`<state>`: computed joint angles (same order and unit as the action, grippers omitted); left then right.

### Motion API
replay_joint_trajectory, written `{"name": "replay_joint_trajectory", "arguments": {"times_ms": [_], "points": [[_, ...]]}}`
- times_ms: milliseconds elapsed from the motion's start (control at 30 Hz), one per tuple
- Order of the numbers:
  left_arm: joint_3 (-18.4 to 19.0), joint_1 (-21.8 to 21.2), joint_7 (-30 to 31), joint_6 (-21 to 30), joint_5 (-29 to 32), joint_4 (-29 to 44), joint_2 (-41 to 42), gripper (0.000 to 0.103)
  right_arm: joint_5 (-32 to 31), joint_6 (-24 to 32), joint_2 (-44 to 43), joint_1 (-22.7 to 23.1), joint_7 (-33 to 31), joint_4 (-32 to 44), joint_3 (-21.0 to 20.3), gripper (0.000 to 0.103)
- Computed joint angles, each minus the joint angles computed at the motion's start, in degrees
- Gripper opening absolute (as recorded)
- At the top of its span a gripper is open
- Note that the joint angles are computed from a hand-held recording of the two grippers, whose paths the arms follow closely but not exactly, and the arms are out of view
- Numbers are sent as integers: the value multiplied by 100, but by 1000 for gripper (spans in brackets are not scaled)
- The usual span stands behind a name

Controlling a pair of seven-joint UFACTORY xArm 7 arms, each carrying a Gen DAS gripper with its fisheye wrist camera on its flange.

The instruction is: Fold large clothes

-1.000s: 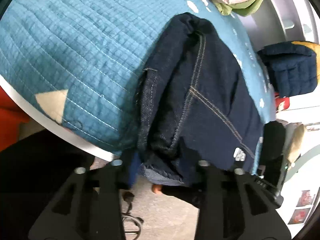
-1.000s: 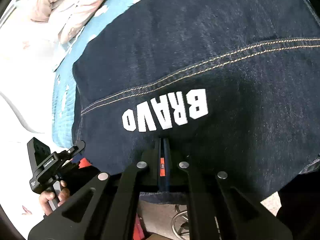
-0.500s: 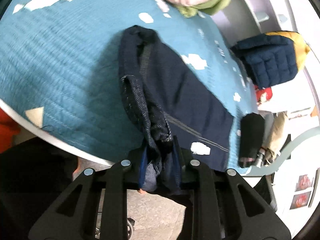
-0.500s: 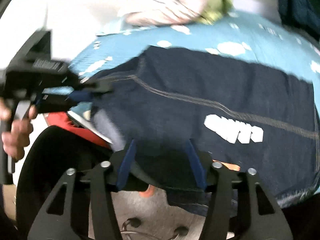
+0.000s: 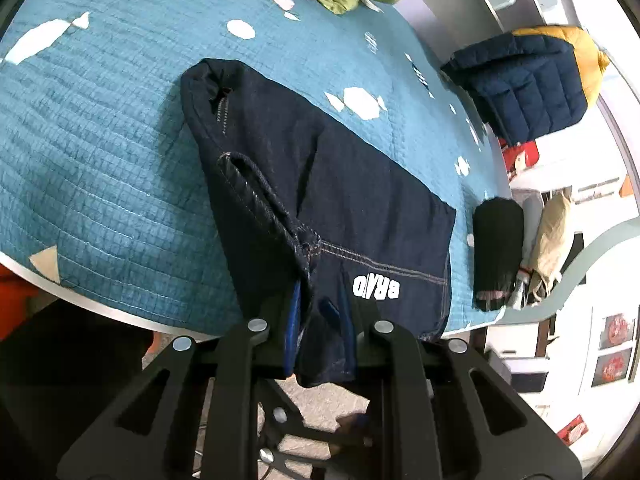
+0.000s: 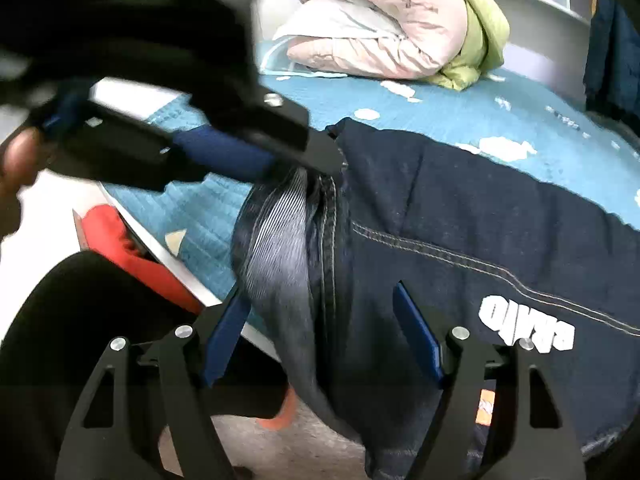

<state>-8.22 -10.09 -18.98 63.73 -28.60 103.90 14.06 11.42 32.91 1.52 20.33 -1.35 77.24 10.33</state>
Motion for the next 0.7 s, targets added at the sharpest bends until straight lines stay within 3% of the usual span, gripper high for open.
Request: {"name": "replay_joint_trajectory", "arguments": {"times_ms": [33, 67, 100, 167, 200, 233, 267, 300, 467, 567, 700], "points": [[-6, 19, 28, 48, -37, 39, 23, 18, 151, 25, 73, -8, -142, 85, 4, 62], [-20, 39, 76, 60, -111, 63, 45, 18, 287, 125, 143, -28, -260, 188, 2, 36], [-30, 76, 159, 85, -195, 73, 48, 18, 428, 241, 185, -56, -324, 273, -5, 18], [-28, 44, 171, 166, -91, 271, 119, 19, 571, 275, 156, -99, -246, 287, -29, 12], [-43, 53, 215, 151, -140, 328, 131, 23, 529, 311, 135, -109, -98, 293, -47, 11], [-52, 70, 245, 112, -207, 352, 122, 40, 679, 353, 127, -141, -48, 316, -60, 11], [-40, 64, 232, 28, -196, 395, 108, 64, 770, 393, 126, -172, 13, 348, -78, 11], [4, 17, 117, -113, -42, 410, 65, 73, 841, 431, 113, -208, 107, 377, -103, 11], [98, -77, -54, -722, 429, 450, -66, 81, 1424, 357, -269, -409, 347, 182, -251, 11], [156, -280, -349, -533, 1211, 822, 158, 81, 1809, 232, -594, -550, 390, -8, -429, 11], [44, -514, -471, -593, 1513, 1056, 461, 81, 1978, 129, -1044, -775, 639, -305, -695, 10]]}}
